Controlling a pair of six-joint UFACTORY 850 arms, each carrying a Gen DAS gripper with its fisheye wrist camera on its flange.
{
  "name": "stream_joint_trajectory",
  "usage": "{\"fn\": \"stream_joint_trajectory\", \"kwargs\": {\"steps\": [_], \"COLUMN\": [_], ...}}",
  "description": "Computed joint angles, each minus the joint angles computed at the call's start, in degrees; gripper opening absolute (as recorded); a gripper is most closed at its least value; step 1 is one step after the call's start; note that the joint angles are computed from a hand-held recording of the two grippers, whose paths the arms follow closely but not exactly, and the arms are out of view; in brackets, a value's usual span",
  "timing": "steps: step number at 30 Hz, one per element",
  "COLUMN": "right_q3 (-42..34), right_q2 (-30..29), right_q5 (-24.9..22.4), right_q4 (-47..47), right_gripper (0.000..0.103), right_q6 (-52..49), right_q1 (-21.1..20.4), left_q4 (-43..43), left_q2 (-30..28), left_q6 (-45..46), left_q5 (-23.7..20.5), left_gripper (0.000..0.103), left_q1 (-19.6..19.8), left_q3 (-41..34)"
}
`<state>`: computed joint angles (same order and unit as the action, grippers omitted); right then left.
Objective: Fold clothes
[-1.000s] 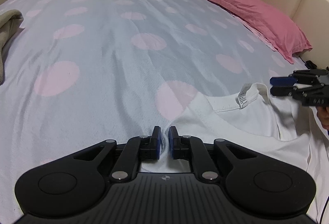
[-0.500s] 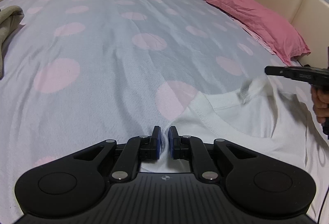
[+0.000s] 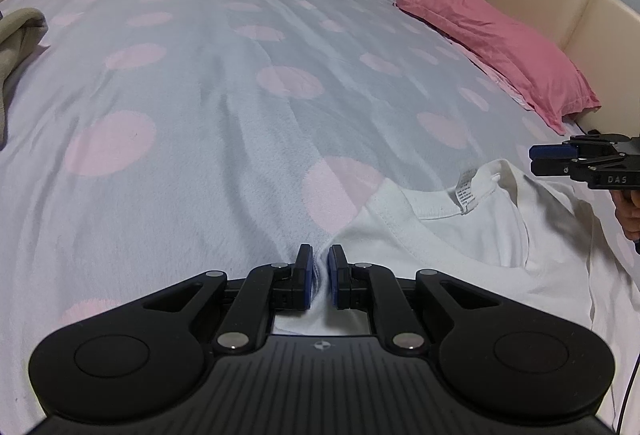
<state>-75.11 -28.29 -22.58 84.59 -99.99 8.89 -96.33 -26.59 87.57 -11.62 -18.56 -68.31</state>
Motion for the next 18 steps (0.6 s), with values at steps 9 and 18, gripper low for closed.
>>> {"fn": "stream_joint_trajectory", "kwargs": {"steps": [9, 18], "right_q3": [1.47, -0.36], "right_q2": [0.4, -1.17], "right_q5": [-0.17, 2.03], "right_q4": [-13.48, -4.01], "right_gripper": [0.02, 0.001], "right_q6": [-1.15, 5.69], "right_q1": [-1.58, -3.74], "left_q4": [4.04, 3.77], "left_q2": [-0.3, -0.25], "left_q6": [-2.93, -2.79], "left_q5": [-0.26, -0.2], "left_gripper": [0.008, 0.008], "left_q1": [0.24, 0.15], "left_q3": [-0.51, -0.41]}}
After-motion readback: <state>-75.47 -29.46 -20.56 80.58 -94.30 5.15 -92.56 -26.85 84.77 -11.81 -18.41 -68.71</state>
